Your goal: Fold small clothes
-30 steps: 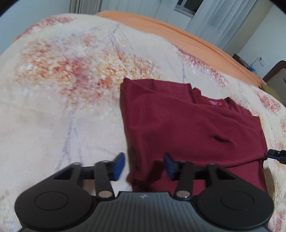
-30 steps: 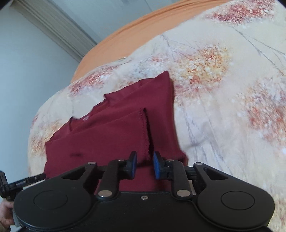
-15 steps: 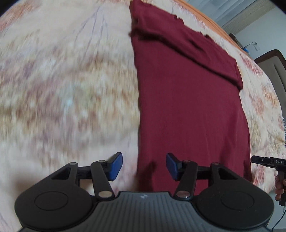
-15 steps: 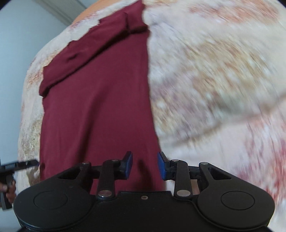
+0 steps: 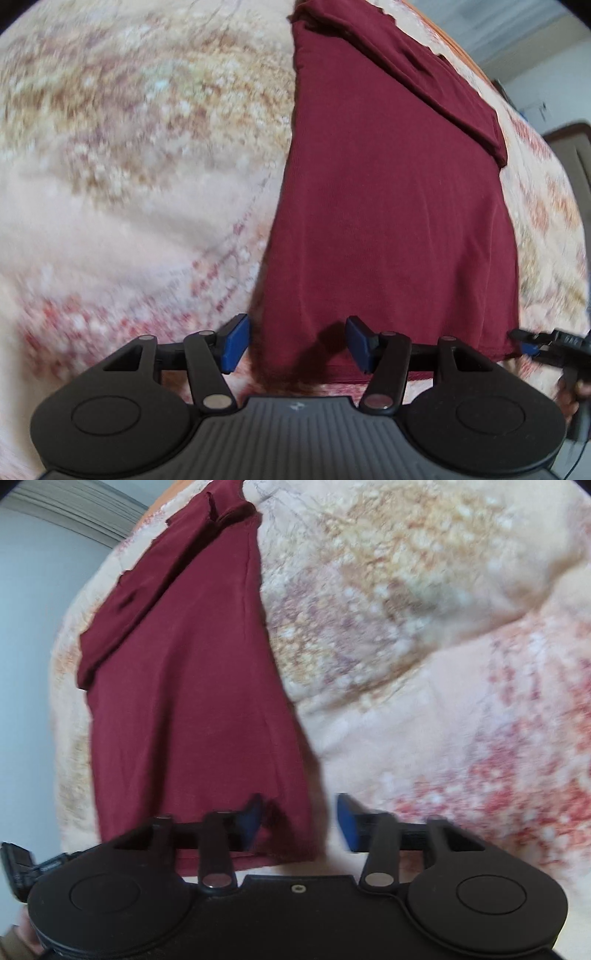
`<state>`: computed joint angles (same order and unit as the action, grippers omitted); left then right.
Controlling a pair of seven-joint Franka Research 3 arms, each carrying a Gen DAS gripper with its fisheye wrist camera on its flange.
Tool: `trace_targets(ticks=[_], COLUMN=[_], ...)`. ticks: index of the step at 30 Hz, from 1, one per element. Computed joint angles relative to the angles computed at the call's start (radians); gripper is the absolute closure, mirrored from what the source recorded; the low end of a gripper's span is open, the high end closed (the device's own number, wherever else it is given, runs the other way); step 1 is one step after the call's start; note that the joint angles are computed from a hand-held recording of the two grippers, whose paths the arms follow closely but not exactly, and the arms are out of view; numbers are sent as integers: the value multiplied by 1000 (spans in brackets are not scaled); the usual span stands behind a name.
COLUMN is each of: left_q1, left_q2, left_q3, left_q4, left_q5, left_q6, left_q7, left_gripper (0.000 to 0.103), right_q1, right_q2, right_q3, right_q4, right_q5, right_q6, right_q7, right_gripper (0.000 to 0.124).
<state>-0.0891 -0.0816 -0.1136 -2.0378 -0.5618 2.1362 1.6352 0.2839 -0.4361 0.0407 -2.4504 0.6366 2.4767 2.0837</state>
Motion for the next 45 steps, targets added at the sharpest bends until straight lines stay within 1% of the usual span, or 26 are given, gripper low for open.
trace_targets(ticks=[1, 2, 3, 7, 8, 9, 11, 13, 14, 16, 17, 19, 20, 21, 22, 23, 24, 25, 26, 28, 31, 34, 37, 39, 42, 45], left_q1=[-1, -2, -1, -2, -2, -3, -6, -14, -20, -30, -33, -36, -37, -38, -39, -40, -43, -47, -53, -68, -98, -125, -144, -159, -192, -225], left_q2=[-4, -4, 0, -38, -56, -69, -83, -75, -70, -74, -76, -85, -96, -109, -124, -141, -156, -170, -181, -199, -216, -224, -237, -248, -273, -269], left_q3=[0, 1, -1, 1, 4, 6, 1, -3, -11, -14, -13, -5, -2, -1, 1, 2, 2, 2, 2, 6, 3, 0, -6, -11, -12, 16], left_q4=[-9, -11, -4, -9, -16, -20, -27, -35, -38, -58, -60, -63, -69, -74, -82, -91, -98, -104, -106, -100, -104, -109, -129, -154, -215, -244], left_q5=[-20, -32, -21, 4, 9, 28, 118, 174, 204, 220, 223, 214, 211, 220, 231, 246, 262, 279, 297, 331, 369, 373, 395, 430, 503, 487], left_q6=[7, 6, -4, 8, 13, 16, 5, -19, -19, 9, 16, 20, 24, 26, 30, 35, 39, 41, 43, 31, 27, 18, 30, 62, 156, 202], left_q7=[-5, -11, -23, -38, -34, -38, -53, -61, -62, -62, -65, -66, -66, -66, -60, -54, -48, -38, -22, 45, 158, 244, 325, 411, 606, 791], left_gripper=[47, 59, 90, 96, 96, 100, 100, 100, 100, 99, 98, 91, 89, 76, 67, 63, 57, 53, 53, 52, 49, 49, 49, 49, 49, 49], right_q1=[12, 19, 26, 22, 14, -2, -33, -41, -41, -48, -50, -50, -53, -56, -61, -66, -70, -72, -69, -58, -40, -28, -25, -29, -38, -46], right_q2=[9, 7, -1, -128, -162, -186, -189, -154, -129, -111, -111, -130, -133, -141, -143, -152, -156, -158, -157, -145, -129, -101, -74, -66, -65, -69], right_q3=[-16, -26, -42, -90, -100, -101, -90, -69, -56, -30, -24, -18, -14, -12, -6, 2, 11, 14, 17, 9, 10, 16, 34, 46, 65, 83], right_q4=[12, 17, 23, -39, -59, -73, -72, -59, -48, -39, -39, -40, -27, -18, -3, 6, 18, 31, 43, 56, 93, 134, 171, 191, 210, 223], right_q5=[18, 33, 58, 182, 200, 191, 135, 89, 68, 39, 38, 25, -1, -28, -59, -93, -129, -159, -180, -202, -222, -225, -239, -251, -277, -311], right_q6=[-17, -26, -37, -30, -36, -52, -116, -166, -182, -189, -182, -167, -176, -184, -186, -190, -190, -193, -192, -176, -178, -181, -180, -181, -185, -198], right_q7=[-29, -57, -95, -166, -171, -162, -137, -132, -130, -105, -92, -89, -91, -98, -107, -118, -131, -151, -170, -238, -310, -352, -356, -333, -281, -221], right_gripper=[120, 120, 121, 122, 122, 122, 122, 123, 122, 117, 111, 103, 95, 85, 81, 74, 69, 66, 64, 63, 60, 60, 57, 57, 55, 54])
